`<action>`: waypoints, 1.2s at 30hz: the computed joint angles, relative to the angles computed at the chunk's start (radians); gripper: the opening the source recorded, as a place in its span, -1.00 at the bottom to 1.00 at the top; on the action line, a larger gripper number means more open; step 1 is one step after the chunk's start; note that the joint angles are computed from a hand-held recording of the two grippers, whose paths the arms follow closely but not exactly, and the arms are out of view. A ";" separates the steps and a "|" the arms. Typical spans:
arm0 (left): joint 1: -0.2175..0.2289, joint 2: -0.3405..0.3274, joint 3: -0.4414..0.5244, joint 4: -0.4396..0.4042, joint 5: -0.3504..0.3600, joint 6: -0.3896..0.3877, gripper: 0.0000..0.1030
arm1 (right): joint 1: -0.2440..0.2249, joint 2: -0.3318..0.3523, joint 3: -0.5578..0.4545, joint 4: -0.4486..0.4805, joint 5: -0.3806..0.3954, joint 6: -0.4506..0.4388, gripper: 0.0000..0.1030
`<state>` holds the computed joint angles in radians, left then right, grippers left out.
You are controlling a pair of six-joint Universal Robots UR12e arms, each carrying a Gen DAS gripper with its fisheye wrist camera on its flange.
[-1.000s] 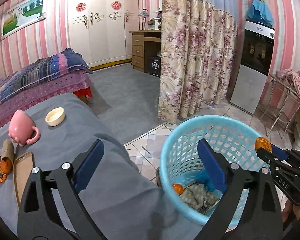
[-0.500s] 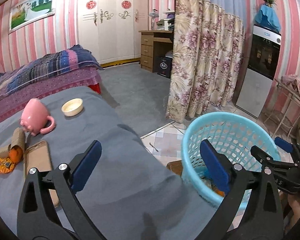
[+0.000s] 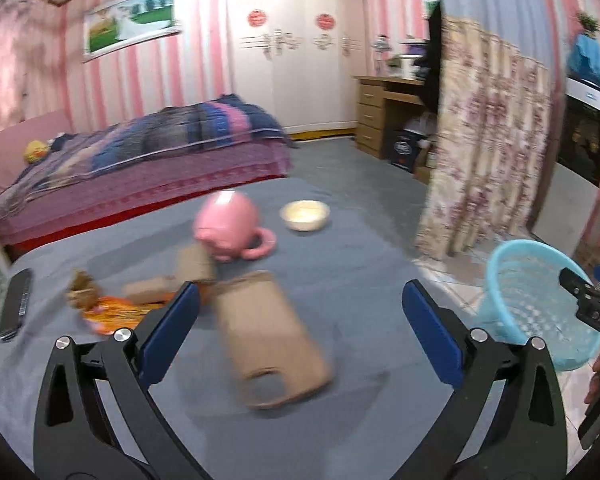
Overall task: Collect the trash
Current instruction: 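Move both tools back over the table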
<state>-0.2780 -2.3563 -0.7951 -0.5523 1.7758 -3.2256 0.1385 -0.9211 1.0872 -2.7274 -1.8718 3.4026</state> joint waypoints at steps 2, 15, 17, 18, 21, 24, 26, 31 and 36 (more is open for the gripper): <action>0.014 0.012 -0.013 -0.010 0.015 -0.020 0.89 | 0.016 0.022 -0.043 0.026 0.016 -0.022 0.91; 0.095 0.074 -0.109 -0.029 0.053 -0.037 0.89 | 0.093 0.140 -0.275 0.182 0.094 -0.078 0.91; 0.105 0.077 -0.114 -0.027 0.053 -0.036 0.89 | 0.101 0.159 -0.313 0.205 0.106 -0.083 0.91; 0.109 0.078 -0.116 -0.025 0.055 -0.036 0.89 | 0.106 0.170 -0.336 0.216 0.110 -0.084 0.91; 0.121 0.081 -0.125 -0.027 0.053 -0.041 0.89 | 0.118 0.206 -0.405 0.248 0.116 -0.068 0.91; 0.131 0.083 -0.131 -0.036 0.049 -0.056 0.89 | 0.129 0.244 -0.475 0.278 0.132 -0.049 0.91; 0.138 0.082 -0.133 -0.040 0.042 -0.068 0.89 | 0.136 0.272 -0.524 0.296 0.139 -0.037 0.91; 0.154 0.080 -0.137 -0.052 0.040 -0.090 0.89 | 0.148 0.325 -0.614 0.330 0.133 -0.054 0.91; 0.179 0.074 -0.138 -0.090 0.030 -0.145 0.89 | 0.160 0.336 -0.616 0.325 0.110 -0.118 0.91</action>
